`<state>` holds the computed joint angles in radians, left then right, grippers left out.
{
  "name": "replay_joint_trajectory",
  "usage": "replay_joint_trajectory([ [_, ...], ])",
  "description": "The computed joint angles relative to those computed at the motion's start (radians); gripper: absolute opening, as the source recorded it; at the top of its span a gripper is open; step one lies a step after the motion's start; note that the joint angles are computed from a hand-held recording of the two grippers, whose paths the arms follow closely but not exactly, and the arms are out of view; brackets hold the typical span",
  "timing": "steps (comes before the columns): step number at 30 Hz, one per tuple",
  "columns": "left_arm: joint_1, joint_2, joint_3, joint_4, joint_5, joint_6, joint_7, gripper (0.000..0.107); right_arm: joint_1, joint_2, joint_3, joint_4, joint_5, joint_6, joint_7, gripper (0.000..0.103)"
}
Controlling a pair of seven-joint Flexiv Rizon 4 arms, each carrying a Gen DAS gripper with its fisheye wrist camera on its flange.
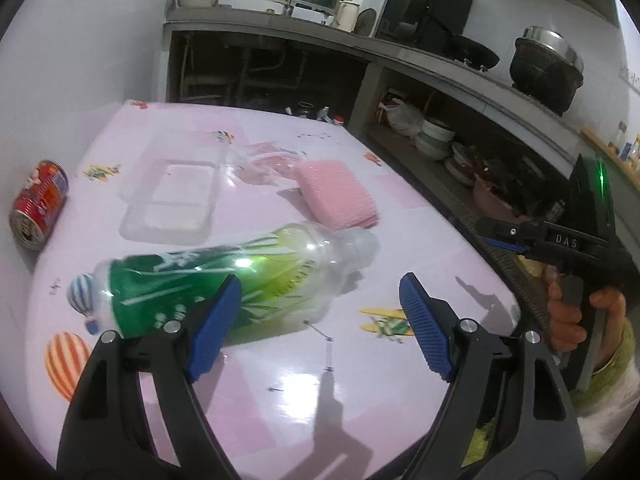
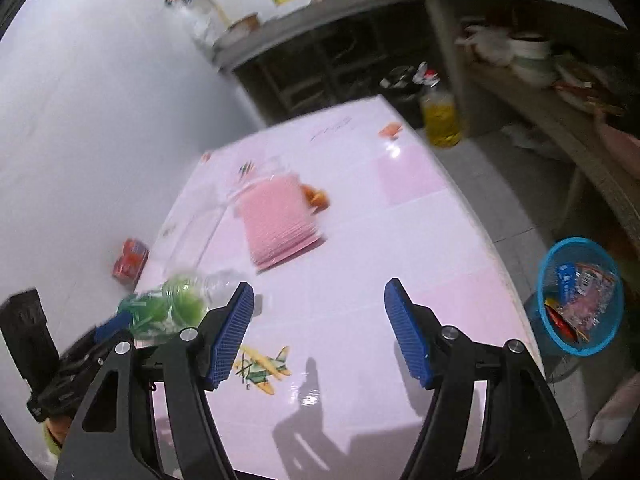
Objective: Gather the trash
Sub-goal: 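Reach the right tool to the pink mesh sponge and close on it, then lift the pink sponge with the right tool and set it beside the orange peel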
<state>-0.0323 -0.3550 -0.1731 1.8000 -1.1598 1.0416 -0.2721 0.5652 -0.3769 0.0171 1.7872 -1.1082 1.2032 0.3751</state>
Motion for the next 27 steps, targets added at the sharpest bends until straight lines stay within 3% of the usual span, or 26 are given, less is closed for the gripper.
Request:
replay_joint_trajectory([
  [6,0.007,-0.040,-0.005,-0.084,0.036,0.041,-0.046,0.077,-0.010,-0.070,0.025,-0.112,0.167,-0.017,-0.236,0.066],
  [11,0.014,-0.086,-0.005,-0.164,0.146,0.056,-0.154,0.077,-0.024,-0.144,0.040,-0.239,0.339,-0.040,-0.460,0.075],
  [19,0.042,-0.120,-0.013,-0.217,0.282,0.025,-0.306,0.077,-0.036,-0.403,0.124,-0.683,0.601,-0.314,-0.936,0.082],
  [27,0.058,-0.153,-0.013,-0.278,0.382,0.000,-0.413,0.077,0.022,-0.608,0.083,-1.058,0.710,-0.578,-1.176,0.082],
])
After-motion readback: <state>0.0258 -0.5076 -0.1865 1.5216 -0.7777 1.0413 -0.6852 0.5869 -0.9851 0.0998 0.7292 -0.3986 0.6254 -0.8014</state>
